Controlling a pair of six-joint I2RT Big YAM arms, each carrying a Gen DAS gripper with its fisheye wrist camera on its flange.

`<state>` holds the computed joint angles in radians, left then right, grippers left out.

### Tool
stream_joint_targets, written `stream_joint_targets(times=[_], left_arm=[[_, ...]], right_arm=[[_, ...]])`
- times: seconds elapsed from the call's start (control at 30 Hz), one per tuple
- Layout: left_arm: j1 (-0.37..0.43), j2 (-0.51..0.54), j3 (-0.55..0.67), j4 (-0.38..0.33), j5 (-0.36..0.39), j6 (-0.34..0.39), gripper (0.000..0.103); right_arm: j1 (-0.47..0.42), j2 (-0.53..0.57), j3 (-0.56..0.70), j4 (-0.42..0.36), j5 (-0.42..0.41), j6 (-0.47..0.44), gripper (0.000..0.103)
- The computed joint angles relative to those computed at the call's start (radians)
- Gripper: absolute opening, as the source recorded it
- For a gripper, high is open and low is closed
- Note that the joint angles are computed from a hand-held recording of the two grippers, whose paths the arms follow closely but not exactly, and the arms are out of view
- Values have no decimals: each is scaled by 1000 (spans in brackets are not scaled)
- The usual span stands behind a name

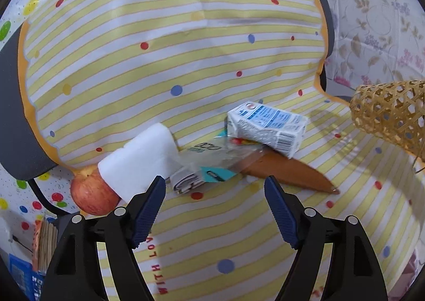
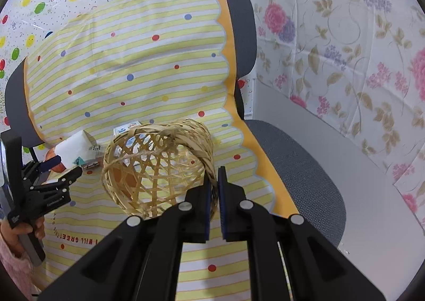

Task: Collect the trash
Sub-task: 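Hold the wicker ball with the right gripper while the left gripper grasps the white sponge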

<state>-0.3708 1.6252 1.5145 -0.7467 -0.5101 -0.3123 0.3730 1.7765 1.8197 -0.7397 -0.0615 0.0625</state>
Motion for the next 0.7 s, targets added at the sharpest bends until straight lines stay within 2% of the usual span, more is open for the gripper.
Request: stream_joint_targets(times=[0.1, 0.23, 0.33, 0.4, 0.53, 0.63, 0.67, 0.7], left_arm=[[24, 0, -17, 43, 45, 60, 77], [49, 28, -1, 58, 120, 126, 77], [67, 61, 25, 37, 153, 160, 67], [76, 82, 49, 19, 168, 171, 55], [68, 105, 79, 40, 154, 250, 44], [59, 129, 109, 30, 160, 313, 34], [58, 135, 117, 22, 166, 320, 19], [59, 144, 134, 1, 188, 314, 0]], right_arm=[[1, 22, 21, -11, -18, 3, 6], [8, 48, 50, -25, -26, 0, 6], [12, 64, 70, -35, -22, -6, 6], [14, 77, 87, -42, -22, -4, 6], [17, 101, 120, -66, -31, 2, 6], [21, 110, 132, -76, -29, 1, 6], [22, 110, 134, -78, -28, 1, 6], [23, 110, 133, -80, -26, 1, 6]])
